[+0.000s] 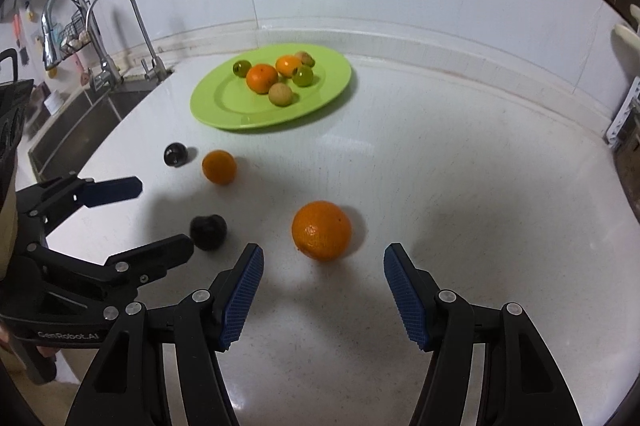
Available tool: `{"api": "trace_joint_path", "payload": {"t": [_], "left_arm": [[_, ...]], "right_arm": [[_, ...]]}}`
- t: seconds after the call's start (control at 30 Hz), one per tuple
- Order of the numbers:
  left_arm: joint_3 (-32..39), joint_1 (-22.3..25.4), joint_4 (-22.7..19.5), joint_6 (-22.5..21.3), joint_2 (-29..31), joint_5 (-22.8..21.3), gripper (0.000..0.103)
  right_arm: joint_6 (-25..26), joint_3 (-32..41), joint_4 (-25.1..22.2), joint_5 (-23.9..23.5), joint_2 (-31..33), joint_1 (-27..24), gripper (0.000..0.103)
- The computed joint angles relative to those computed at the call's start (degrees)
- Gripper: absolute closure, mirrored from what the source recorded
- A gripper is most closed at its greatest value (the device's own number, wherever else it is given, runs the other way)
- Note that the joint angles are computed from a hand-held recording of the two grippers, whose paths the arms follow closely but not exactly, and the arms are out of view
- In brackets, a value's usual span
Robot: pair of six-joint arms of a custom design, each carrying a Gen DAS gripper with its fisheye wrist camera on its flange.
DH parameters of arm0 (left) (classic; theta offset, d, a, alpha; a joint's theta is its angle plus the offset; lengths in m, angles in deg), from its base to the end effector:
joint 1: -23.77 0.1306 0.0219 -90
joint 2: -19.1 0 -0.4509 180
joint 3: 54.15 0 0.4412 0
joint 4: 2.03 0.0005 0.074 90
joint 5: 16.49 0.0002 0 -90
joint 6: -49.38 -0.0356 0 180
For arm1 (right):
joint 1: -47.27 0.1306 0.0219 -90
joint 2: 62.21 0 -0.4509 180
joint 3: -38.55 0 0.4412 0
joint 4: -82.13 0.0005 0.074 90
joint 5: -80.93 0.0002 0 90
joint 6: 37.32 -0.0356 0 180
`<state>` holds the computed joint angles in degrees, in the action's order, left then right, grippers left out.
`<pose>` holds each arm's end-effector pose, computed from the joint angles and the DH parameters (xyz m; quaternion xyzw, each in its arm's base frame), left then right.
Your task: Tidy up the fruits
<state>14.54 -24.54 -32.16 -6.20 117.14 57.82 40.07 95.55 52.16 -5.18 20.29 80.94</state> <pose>0.3556 -0.3855 0.2674 0.0799 0.9530 -0.0735 0.2827 0.3538 0.2322 0.2974 -0.1645 0.9402 0.0868 0.2855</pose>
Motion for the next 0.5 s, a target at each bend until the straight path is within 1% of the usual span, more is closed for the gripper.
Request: {"api": "trace_joint_path", "payload": {"t": [0.13, 0.2, 0.23, 0.37, 0.4, 0.43, 0.5], "left_arm": [[0.06, 0.13, 0.58, 0.36, 0.89, 1.54, 0.033], [0.16, 0.13, 1.06, -0.09, 1.31, 2.24, 0.038], [0.32, 0.11, 1.03, -0.26, 1.61, 2.52, 0.038], [0.75, 0.46, 1.08, -0.11, 2.51, 4.13, 0.05], [0.77, 0.52, 1.26, 0.13, 2.64, 4.44, 0.052], [0.8, 0.6, 1.43, 0.32, 2.77, 4.73, 0.053], [0.94, 0.73, 1.61, 0.52, 3.07, 5.17, 0.058]], "right_arm": [[0.54, -0.05, 0.72, -1.31, 1.39, -0.56, 0.04], [0.32, 0.05, 0.84, -2.18, 2.0, -1.0, 0.044], [0.23, 0.1, 0.98, -2.77, 2.33, -1.27, 0.045], [-0.16, 0.19, 1.48, -4.64, 3.35, -2.02, 0.048], [-0.12, 0.27, 1.52, -5.17, 3.59, -2.18, 0.05], [-0.04, 0.33, 1.53, -5.56, 3.78, -2.31, 0.05], [0.15, 0.52, 1.63, -5.8, 4.3, -2.37, 0.051]]}}
